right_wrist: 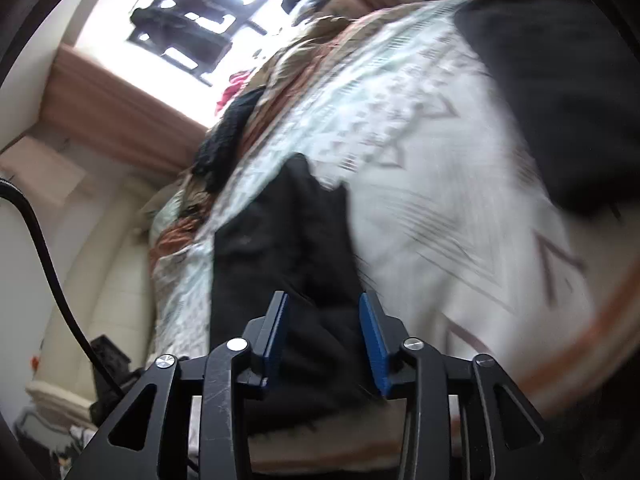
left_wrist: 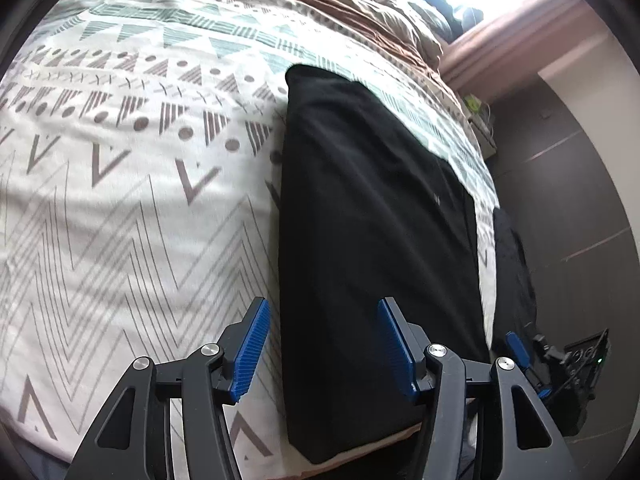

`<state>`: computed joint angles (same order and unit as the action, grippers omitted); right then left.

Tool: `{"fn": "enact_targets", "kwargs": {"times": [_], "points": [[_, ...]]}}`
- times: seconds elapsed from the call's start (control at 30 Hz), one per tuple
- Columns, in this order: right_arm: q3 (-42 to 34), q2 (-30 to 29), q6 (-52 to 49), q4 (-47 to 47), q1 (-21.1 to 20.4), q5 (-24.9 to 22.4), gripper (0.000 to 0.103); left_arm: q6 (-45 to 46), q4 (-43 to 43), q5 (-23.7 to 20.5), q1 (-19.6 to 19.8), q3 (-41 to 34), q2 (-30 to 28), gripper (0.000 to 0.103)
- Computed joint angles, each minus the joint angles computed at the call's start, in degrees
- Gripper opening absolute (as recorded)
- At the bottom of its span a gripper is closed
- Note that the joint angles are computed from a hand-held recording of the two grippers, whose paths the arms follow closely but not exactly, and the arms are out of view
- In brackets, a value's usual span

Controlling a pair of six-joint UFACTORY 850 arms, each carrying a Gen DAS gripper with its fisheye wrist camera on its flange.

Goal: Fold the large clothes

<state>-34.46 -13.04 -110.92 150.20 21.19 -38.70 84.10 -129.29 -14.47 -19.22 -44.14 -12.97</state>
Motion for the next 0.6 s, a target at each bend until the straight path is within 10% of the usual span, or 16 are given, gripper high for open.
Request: {"fn": "enact_targets", "kwargs": {"times": [0.13, 0.6], "points": [[-5.3, -0.6, 4.2, -8.3, -1.2, 2.4, 0.061, -0.4, 0.2, 0.1, 1.0, -1.4, -0.2, 0.061], [-28.9, -18.3, 30.8, -35.2, -3.5, -1.7, 0.061, -10.6, 11.4, 2.5, 4.2, -11.2, -7.9, 0.066]]}}
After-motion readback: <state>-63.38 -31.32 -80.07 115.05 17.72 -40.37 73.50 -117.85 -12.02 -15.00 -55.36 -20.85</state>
